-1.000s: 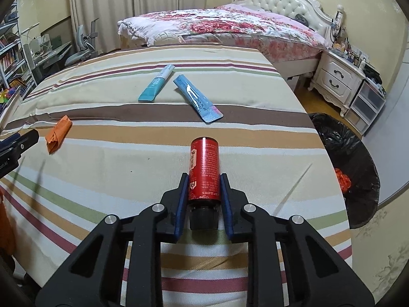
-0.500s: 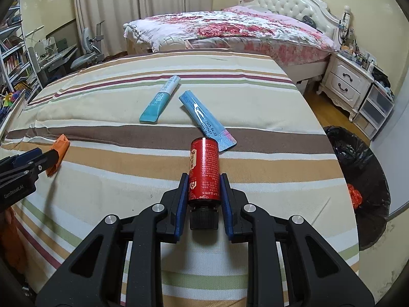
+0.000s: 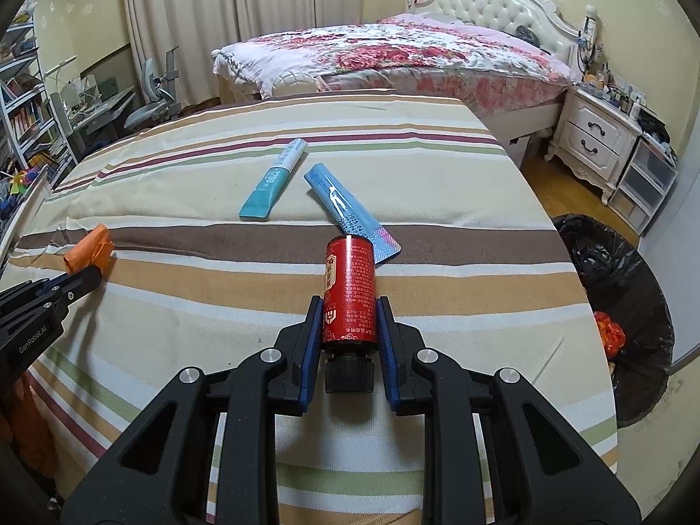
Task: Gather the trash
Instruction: 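Close the left tool on the orange cloth and lift it, then carry the red spray can and orange cloth over the black bin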
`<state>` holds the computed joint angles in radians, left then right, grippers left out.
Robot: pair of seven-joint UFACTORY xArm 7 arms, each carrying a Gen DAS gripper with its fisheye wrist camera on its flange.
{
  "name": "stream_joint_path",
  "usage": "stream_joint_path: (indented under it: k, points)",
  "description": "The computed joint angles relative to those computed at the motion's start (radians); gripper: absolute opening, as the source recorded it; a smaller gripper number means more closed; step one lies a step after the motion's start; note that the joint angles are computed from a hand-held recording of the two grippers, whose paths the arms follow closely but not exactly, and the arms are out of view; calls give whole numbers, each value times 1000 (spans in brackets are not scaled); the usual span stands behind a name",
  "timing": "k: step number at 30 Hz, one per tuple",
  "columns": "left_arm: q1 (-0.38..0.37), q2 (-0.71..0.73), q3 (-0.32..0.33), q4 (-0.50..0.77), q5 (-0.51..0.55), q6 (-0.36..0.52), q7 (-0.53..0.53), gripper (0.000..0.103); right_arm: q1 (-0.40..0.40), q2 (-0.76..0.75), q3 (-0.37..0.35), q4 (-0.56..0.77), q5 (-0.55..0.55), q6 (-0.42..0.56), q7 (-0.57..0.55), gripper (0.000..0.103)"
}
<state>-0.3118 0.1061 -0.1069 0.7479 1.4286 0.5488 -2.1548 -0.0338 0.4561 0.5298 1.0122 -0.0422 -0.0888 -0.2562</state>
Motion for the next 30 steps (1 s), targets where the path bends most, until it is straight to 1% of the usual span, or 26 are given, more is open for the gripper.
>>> stream_joint_path:
  k: [6, 9, 12, 19, 24, 30]
  points:
    - [-1, -31, -7, -19, 51, -4, -65, 12, -7, -13, 3, -19, -3, -7, 6, 23]
    - [-1, -42, -15, -23, 49, 7, -68, 12, -13, -14, 8, -21, -7, -8, 10, 23]
    - [-1, -54, -21, -25, 48, 15, -71, 12, -35, -17, 26, -29, -11, -12, 12, 23]
    - [-14, -57, -38, 5, 35, 47, -42, 12, -93, -31, 65, -47, -26, -30, 30, 23]
    - [-35, -28, -45, 58, 28, 80, -8, 12, -110, -40, 62, -51, -48, -42, 55, 23]
    - [-62, 21, -37, 132, 28, 90, 33, 12, -133, -48, 57, -50, -78, -57, 88, 23]
